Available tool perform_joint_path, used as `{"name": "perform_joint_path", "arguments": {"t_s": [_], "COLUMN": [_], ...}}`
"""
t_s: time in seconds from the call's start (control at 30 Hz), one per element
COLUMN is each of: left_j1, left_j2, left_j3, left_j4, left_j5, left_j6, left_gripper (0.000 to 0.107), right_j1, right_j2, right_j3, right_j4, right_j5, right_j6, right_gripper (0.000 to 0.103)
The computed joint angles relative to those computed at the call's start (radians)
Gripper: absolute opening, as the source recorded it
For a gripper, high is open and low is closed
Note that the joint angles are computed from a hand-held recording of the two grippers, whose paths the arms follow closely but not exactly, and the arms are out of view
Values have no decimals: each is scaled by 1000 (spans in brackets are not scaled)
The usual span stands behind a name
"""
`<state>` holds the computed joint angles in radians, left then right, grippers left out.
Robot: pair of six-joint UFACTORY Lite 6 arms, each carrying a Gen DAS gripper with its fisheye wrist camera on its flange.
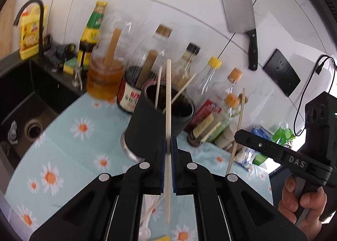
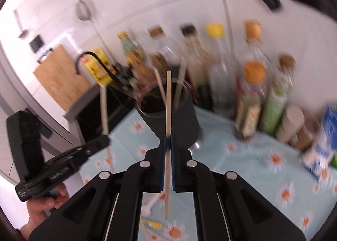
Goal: Organize utensils
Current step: 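Lower both chopsticks into the black holder and open both grippers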
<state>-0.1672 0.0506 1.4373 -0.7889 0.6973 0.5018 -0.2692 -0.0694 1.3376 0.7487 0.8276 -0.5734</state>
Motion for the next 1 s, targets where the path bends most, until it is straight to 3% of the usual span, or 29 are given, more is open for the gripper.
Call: {"name": "perform_joint_path", "arguments": {"t_s": [0.23, 0.4, 0.7, 0.83, 1.0], "left_j1": [-11, -4, 7, 8, 24], "left_j2": [123, 241, 464, 555, 658], "left_j3": [213, 392, 697, 819, 927], "left_j4": [-16, -63, -201, -229, -305], "left_j5": [-3, 22, 21, 22, 37], "left_j6": [9, 25, 170, 215, 278], "left_gripper": [4, 4, 4, 4, 4], "right_j1": [25, 54, 72, 71, 92], "right_j2": [111, 173, 326, 321, 355], "right_j3": [151, 219, 405, 383, 400], "right_j4": [110, 189, 236, 333, 331], "right_j5": [-14, -93, -239, -326, -404], "right_j6": [-59, -143, -99, -176, -159], "right_gripper": [6, 6, 6, 6, 6]}}
